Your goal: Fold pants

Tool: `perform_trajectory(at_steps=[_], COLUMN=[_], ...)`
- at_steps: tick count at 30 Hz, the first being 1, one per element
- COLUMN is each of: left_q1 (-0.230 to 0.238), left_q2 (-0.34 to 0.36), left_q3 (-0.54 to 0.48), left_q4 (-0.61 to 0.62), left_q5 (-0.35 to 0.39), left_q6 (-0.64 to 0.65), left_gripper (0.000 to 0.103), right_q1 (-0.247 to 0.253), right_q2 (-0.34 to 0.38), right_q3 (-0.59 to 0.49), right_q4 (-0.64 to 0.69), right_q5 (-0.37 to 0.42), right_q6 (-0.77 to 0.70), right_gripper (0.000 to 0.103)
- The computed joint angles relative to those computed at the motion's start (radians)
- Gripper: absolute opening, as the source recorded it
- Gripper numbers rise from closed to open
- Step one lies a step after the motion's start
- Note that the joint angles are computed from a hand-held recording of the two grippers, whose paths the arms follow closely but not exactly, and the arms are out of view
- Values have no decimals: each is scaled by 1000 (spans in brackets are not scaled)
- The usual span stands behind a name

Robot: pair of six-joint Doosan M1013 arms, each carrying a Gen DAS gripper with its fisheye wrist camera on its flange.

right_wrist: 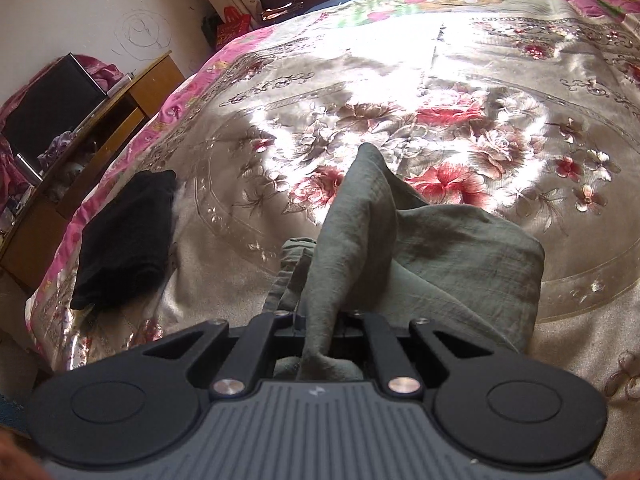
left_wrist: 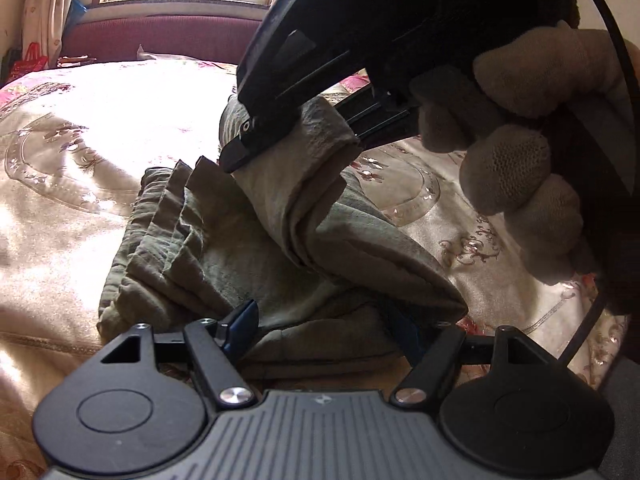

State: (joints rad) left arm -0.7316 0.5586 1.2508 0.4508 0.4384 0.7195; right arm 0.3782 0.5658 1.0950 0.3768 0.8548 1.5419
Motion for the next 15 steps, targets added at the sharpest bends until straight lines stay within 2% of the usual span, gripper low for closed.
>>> perform_trajectory(at_steps=[6,8,10,15], left_q1=[-7,-8,-6,-9], left_q2=[-27,-31,-37,-38], left_q3=[42,48,57,61], left_q4=[56,62,58,79], left_q5=[1,2,-8,-1], left_q6=[-44,-56,-64,-87], left_gripper=[86,86,86,86], right_q1=[25,34,37,39], right_q2=[13,14,25,24], right_q3=[-7,-8,-27,-18], right_q4=[-41,-60,-49,6], right_q5=[20,25,69,86], right_q6=[5,4,-1,-35], right_gripper=[7,11,18,19])
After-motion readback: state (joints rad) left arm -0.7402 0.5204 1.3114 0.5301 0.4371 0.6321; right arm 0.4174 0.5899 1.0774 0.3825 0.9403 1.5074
